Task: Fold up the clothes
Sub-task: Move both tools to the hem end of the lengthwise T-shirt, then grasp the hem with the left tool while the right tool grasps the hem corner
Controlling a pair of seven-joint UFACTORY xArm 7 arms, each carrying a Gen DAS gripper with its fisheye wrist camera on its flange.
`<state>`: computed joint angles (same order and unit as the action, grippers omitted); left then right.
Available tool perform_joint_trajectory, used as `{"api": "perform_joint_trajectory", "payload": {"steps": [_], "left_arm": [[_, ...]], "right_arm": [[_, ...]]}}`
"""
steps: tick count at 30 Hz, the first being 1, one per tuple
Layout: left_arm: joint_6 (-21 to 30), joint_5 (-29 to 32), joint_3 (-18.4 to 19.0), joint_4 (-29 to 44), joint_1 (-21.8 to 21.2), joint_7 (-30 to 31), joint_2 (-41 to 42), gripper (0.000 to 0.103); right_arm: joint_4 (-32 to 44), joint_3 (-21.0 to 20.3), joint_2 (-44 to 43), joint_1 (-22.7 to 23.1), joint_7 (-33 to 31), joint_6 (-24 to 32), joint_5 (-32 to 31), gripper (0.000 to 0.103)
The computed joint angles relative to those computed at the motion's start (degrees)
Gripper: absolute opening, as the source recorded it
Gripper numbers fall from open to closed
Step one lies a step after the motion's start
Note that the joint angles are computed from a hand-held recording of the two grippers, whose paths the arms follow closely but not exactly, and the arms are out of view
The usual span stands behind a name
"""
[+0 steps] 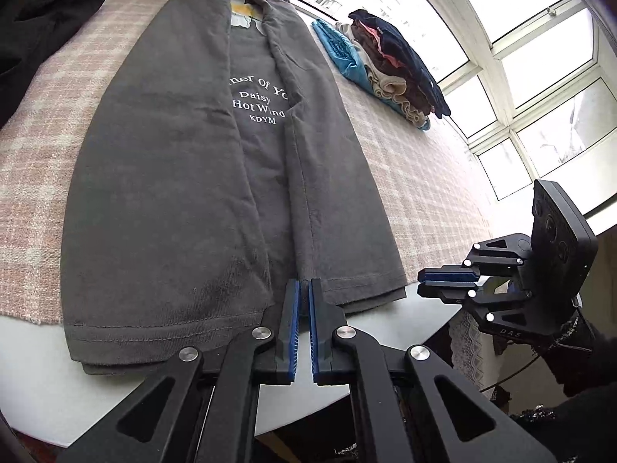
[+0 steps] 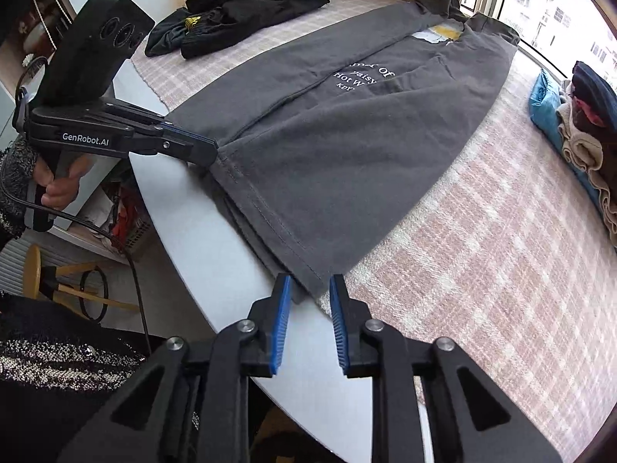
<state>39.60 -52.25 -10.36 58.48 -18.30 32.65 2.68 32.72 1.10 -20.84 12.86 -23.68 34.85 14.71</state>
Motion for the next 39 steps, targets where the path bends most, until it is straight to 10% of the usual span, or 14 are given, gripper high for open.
{"api": "perform_joint_trajectory", "payload": {"steps": [9,18,39], "left_arm": [[-0.92,10.80,-0.71,3.07,-1.56,-5.34,1.84,0.026],[2.49,17.95,-1.54,7.16,-0.80,-7.47,5.12,0.013],[3.80,17.10,-1.72,8.19,-0.60,-7.26,4.69,0.012]], "right_arm": [[-0.17,-2.17,2.78,1.31,-4.74,-1.89,5.52,0.036],[2.42,-2.58,4.31,-0.54,-11.02,2.34,9.85,0.008],[5.60,-0.21,5.43,-1.65,-2.94,3.45,4.97,0.028]]}}
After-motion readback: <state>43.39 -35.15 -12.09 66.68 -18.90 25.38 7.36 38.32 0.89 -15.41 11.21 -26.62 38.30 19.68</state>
